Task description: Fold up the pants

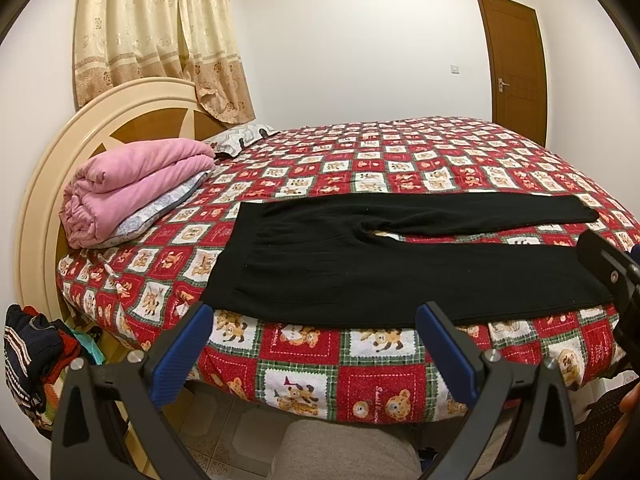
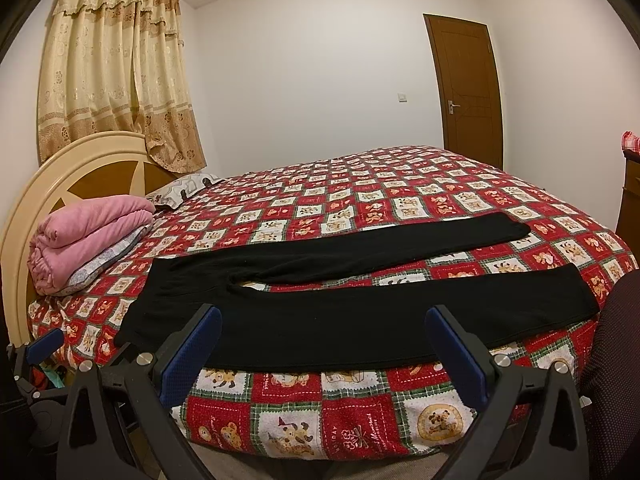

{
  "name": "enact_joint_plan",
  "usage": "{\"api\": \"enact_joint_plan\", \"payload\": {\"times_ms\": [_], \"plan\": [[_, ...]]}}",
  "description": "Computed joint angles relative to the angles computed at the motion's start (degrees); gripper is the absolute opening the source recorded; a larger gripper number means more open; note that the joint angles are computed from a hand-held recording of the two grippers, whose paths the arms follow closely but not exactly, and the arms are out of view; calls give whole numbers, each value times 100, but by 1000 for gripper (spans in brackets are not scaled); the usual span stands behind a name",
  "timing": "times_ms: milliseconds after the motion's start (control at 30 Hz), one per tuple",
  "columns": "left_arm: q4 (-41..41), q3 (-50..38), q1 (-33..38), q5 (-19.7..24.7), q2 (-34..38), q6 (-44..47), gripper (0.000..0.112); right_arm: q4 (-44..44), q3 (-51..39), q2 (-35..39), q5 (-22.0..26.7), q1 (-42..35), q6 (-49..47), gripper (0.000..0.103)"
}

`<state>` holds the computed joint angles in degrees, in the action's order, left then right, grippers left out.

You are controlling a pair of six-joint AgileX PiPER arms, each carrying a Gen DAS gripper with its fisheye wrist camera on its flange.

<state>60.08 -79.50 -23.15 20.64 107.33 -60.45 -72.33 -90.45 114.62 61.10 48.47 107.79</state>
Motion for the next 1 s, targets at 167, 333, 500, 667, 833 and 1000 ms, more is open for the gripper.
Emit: {"api": "enact_joint_plan", "payload": {"times_ms": [167, 333, 500, 667, 833, 1000], "plan": [[-44, -9, 1, 15, -3, 45, 103, -3, 11, -7, -1, -1, 1, 102], [-26, -6, -3, 10, 3, 26, 103, -2, 25, -21, -9, -7, -1, 102], [-38, -11, 0, 12, 3, 40, 103, 5, 39, -31, -16, -8, 5, 102], [-43, -12, -2, 14, 5, 45, 103, 3, 39, -26, -10, -6, 7, 102], [-54, -18, -1, 15, 6, 57, 103, 6, 46, -35, -26, -17, 0, 102], [-115, -32, 6, 22, 4, 123, 103, 11, 53, -39, -27, -14, 3, 102]]}}
